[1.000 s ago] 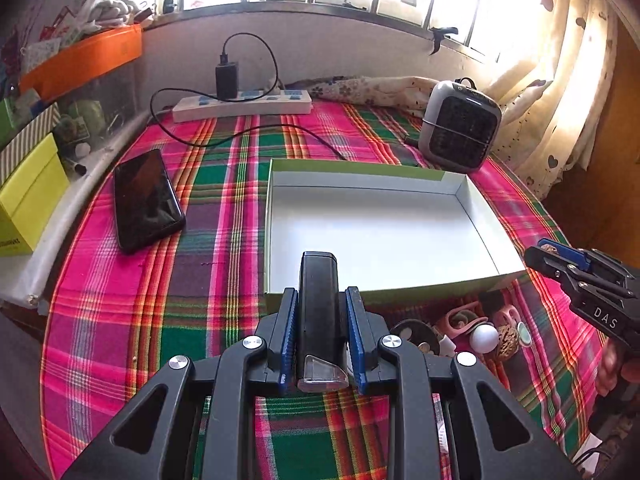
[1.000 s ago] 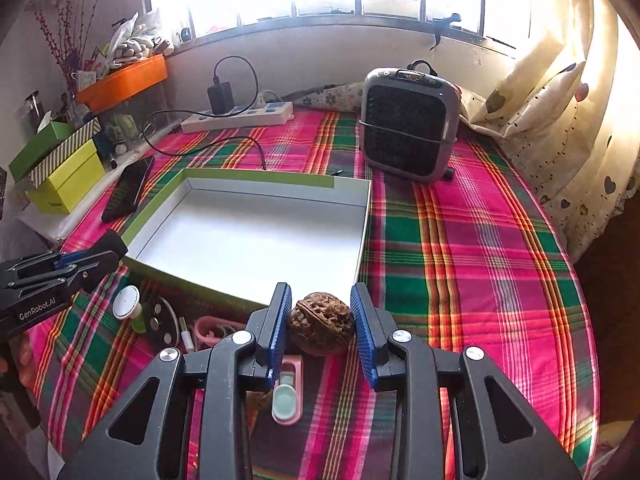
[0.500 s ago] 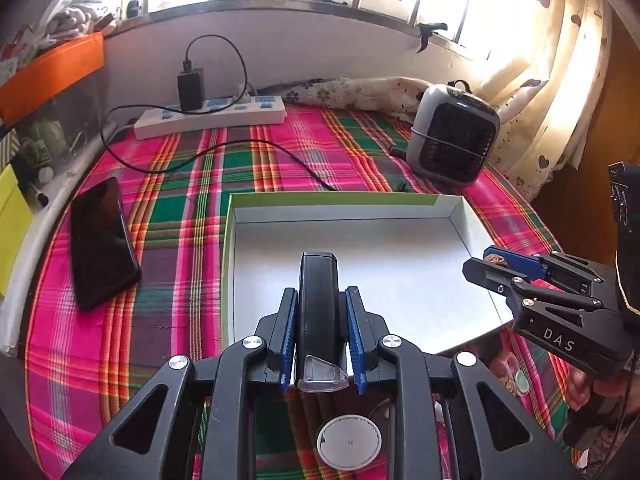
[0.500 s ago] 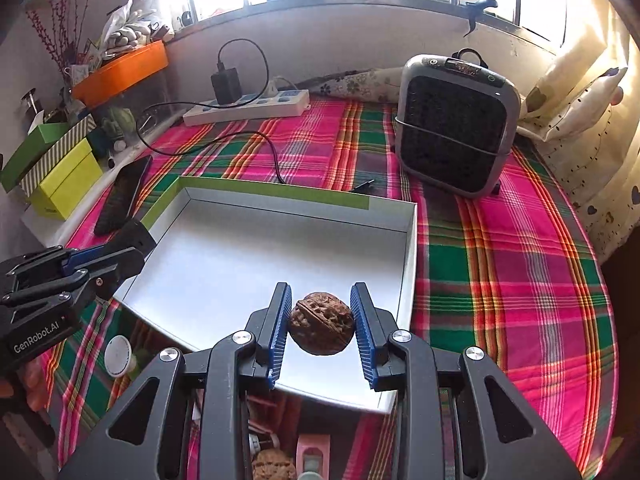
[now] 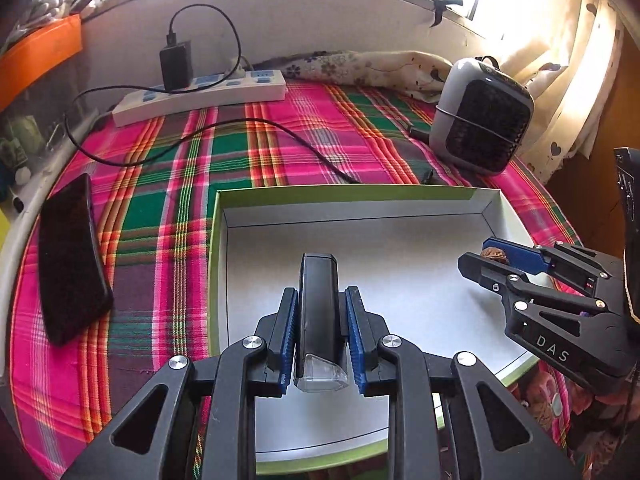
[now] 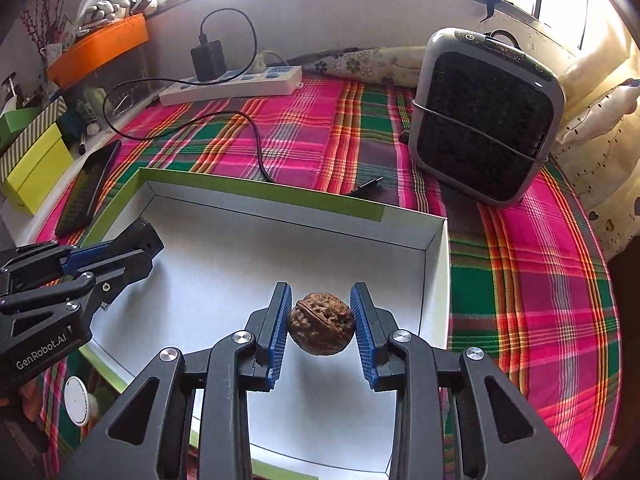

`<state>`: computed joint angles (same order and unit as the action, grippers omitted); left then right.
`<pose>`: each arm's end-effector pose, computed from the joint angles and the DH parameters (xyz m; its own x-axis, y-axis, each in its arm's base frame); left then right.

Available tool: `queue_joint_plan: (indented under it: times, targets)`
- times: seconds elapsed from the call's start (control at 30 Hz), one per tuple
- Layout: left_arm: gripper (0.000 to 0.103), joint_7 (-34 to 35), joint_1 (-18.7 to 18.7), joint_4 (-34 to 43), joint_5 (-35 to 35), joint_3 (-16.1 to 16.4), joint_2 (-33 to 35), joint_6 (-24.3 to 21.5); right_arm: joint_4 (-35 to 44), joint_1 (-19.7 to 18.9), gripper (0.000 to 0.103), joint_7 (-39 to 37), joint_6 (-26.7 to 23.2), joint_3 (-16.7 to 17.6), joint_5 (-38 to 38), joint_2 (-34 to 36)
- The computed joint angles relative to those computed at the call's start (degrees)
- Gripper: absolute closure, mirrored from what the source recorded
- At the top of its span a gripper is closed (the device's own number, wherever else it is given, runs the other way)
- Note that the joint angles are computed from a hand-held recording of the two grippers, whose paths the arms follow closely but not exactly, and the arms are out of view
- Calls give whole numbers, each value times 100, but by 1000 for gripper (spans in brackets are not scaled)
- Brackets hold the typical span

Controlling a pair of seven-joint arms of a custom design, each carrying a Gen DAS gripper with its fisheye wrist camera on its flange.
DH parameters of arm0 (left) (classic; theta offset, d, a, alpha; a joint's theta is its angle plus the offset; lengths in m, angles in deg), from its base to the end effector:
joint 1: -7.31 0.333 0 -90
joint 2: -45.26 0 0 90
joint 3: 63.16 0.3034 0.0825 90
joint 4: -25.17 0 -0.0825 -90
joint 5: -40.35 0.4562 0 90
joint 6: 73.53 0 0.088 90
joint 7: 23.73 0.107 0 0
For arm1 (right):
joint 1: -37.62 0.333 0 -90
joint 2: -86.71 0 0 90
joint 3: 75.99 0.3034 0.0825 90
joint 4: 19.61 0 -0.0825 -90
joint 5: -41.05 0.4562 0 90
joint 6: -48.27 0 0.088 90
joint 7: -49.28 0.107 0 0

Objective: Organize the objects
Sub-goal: 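Carry the flashlight and walnut into the white box and open both tools, then withdraw both open tools from the box toward the remaining items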

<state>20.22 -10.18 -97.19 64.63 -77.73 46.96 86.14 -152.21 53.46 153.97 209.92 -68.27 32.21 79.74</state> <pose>0.5389 -0.3588 0.4083 -0.1504 -0.9786 0.1405 -0.7996 0.0368 -0.5994 0.5446 0.2466 0.4094 0.2889 -0.9573 -0.0097 -0.7729 -0.2272 -0.5925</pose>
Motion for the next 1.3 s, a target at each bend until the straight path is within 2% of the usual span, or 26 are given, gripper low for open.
queue_joint_plan:
  times: [0.13, 0.37, 0.43, 0.5, 0.6, 0.83, 0.9, 0.93, 1.3]
  targets:
    - [82, -20, 0, 29, 62, 12, 52, 34, 97, 19, 71, -25, -91, -10, 1, 110]
    - [81, -29, -5, 45, 93, 22, 78, 79, 120, 13, 71, 306, -42, 2, -439, 161]
    - [81, 7, -5, 51, 77, 20, 83, 70, 127, 24, 63, 328, -47, -2, -476, 171]
    - [77, 18, -1, 55, 72, 24, 88, 79, 113, 39, 50, 307, -18, -13, -466, 164]
    - [68, -49, -3, 39, 129, 32, 67, 83, 57, 6, 47, 463, 103, 6, -606, 117]
    - [64, -177, 13, -111, 123, 19, -92, 133, -57, -35, 46, 562, 182, 23, -592, -7]
    - [63, -266, 16, -175, 199, 9, -166, 150, -101, -52, 36, 593, 218, 45, -578, -52]
    - [63, -311, 20, -203, 237, 4, -198, 158, -130, -54, 35, 575, 239, 46, -542, -84]
    - [63, -686, 49, -609, 453, -124, -684, 231, -581, -172, 35, 513, 437, 200, -235, -596]
